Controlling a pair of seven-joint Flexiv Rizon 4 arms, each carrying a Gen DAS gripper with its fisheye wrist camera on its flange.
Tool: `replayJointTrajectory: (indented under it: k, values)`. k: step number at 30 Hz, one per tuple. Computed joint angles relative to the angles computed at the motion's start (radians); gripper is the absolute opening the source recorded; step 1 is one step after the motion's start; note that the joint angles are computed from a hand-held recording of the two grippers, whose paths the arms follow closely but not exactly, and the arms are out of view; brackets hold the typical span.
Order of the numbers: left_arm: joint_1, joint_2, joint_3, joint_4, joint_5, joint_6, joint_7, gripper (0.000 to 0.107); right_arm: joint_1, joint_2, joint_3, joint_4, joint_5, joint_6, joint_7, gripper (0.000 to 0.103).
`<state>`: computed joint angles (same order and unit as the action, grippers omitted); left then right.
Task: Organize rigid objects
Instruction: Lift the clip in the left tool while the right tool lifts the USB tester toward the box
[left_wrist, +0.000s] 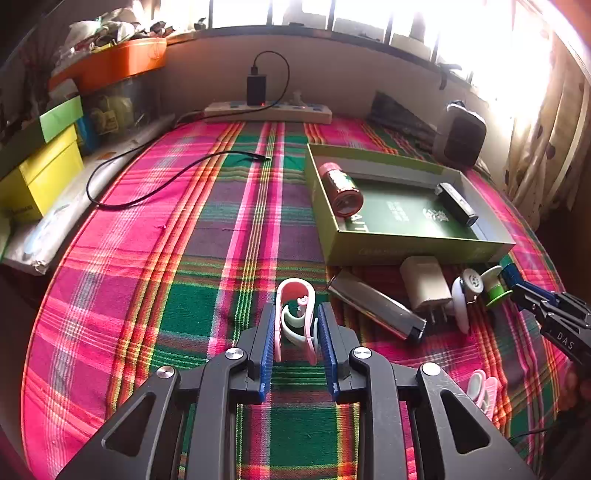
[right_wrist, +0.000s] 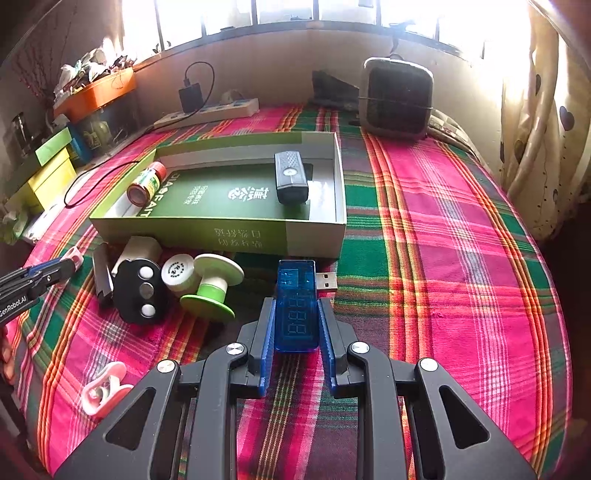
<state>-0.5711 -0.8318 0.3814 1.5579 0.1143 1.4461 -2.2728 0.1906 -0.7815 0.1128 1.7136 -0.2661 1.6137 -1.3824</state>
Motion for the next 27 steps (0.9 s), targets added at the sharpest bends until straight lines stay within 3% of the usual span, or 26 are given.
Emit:
replayJointTrajectory:
  k: [11, 27]
  values:
    - [-0.022, 0.016, 0.014, -0.002, 0.019, 0.015, 0.005, 0.022, -0.005, 0.02, 0.006, 0.025, 0.007, 0.031, -0.003, 0.023]
    - [0.031, 0.008, -0.052, -0.081, -0.011, 0.019, 0.096, 0.022, -0.047, 0.021, 0.074, -0.026, -0.01, 0.029, -0.028, 0.023]
